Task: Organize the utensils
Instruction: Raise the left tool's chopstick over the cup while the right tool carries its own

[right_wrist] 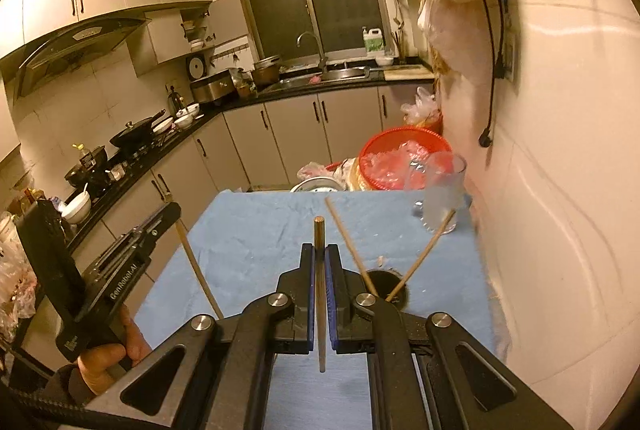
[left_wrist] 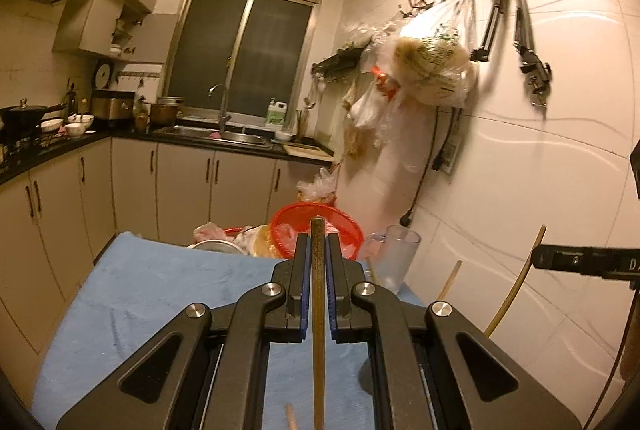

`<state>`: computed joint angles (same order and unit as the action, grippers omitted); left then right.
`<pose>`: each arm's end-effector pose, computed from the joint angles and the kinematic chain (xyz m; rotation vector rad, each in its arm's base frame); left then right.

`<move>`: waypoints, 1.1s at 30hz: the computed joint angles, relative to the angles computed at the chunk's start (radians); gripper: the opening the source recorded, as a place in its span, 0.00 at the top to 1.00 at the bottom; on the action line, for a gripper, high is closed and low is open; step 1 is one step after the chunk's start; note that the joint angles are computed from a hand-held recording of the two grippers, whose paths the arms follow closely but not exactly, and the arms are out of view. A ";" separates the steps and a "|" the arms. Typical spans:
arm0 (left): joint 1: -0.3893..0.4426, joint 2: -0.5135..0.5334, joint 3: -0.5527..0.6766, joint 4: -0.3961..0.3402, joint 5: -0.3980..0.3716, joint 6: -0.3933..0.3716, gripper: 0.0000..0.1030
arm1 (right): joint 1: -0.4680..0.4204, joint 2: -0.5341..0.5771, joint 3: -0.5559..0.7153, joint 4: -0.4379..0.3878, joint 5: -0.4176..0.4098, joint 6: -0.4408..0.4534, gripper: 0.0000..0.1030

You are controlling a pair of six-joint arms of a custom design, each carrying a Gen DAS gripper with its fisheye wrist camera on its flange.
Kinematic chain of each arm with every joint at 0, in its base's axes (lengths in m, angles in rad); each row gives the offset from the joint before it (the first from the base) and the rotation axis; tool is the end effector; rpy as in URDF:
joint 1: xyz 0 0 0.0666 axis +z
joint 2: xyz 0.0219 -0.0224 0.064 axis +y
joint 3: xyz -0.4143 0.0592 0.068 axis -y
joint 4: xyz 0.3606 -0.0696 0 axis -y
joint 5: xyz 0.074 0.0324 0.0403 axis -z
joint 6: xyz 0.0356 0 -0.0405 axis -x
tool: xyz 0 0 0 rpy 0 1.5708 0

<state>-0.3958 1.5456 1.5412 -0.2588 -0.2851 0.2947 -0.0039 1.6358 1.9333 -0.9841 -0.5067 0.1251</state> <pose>0.5060 -0.2010 0.5166 -0.1078 1.8258 -0.2259 0.5427 0.0148 0.5785 -0.3997 2.1650 0.4979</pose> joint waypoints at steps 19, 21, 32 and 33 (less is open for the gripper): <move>-0.059 0.156 0.262 -0.034 0.039 -0.027 0.94 | -0.063 0.050 0.180 -0.014 -0.015 -0.040 0.95; -0.060 0.174 0.288 -0.033 0.044 -0.020 0.94 | -0.069 0.065 0.210 -0.017 -0.011 -0.046 0.95; -0.048 0.290 0.413 -0.012 0.029 0.041 0.94 | -0.089 0.146 0.288 -0.017 -0.009 -0.093 0.95; -0.047 0.304 0.427 -0.014 0.028 0.041 0.94 | -0.089 0.154 0.294 -0.021 -0.009 -0.094 0.95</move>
